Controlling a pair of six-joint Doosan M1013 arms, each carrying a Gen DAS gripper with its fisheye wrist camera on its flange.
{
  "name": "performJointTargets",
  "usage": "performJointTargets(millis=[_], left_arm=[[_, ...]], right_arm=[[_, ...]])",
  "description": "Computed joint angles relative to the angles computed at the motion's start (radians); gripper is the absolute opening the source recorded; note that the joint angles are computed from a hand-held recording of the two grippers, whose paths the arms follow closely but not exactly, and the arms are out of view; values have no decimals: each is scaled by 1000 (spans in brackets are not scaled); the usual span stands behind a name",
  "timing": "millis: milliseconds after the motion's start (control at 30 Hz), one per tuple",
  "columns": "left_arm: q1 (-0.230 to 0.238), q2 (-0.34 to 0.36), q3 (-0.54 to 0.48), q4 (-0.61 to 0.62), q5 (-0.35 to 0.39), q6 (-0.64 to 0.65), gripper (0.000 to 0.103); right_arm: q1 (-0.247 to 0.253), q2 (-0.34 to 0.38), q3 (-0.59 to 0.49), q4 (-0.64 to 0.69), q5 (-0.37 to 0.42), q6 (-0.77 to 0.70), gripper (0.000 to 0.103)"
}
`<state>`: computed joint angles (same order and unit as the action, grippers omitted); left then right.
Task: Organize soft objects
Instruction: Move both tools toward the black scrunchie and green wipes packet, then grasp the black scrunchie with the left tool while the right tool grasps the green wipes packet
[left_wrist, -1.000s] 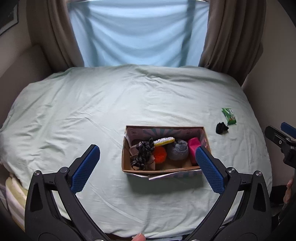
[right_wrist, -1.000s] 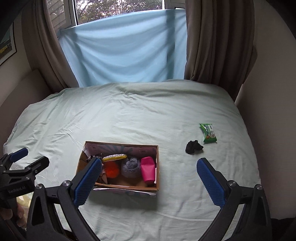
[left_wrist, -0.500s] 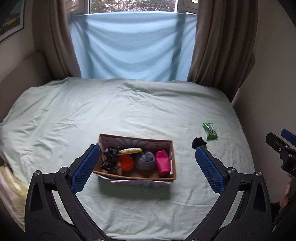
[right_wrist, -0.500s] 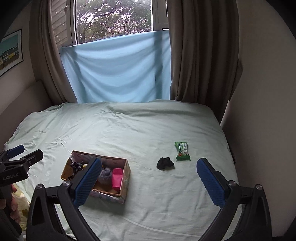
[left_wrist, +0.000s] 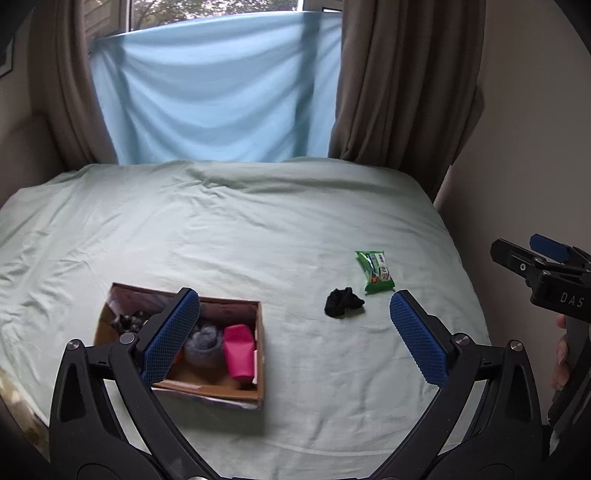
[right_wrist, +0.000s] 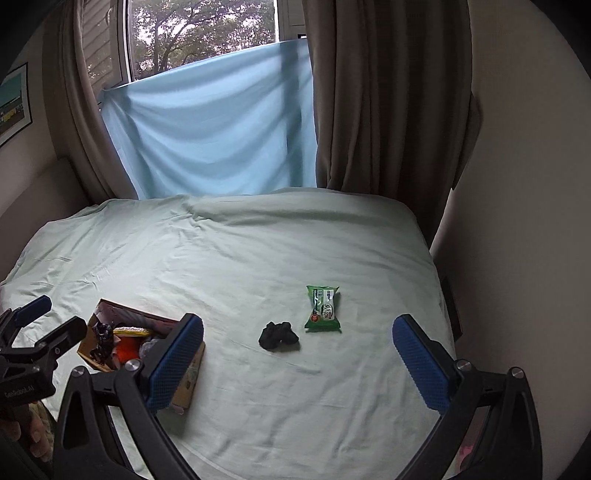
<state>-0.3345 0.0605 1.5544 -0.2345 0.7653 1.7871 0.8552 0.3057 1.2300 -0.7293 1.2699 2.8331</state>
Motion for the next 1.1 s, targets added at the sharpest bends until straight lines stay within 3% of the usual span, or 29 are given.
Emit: performJointTargets(millis=[300,633,900,967,1100], left_arm=[[-84,180,-50,-2,-16,-6,103],[-118,377,-123,-34,44,-152,102],[-142,463,-155,27,40,-268,101],[-146,476,-156,33,37,-271,99],[-151,499,-159,26,57,-246,83]], right_arm=[[-129,11,104,54,-119,8,102],[-265,84,160,178,-289,-65,102],[-325,165,144,303,-354,-164,102],[-333,179,144,325,-361,-176,102],[-342,200,148,345,-383,-185,102]])
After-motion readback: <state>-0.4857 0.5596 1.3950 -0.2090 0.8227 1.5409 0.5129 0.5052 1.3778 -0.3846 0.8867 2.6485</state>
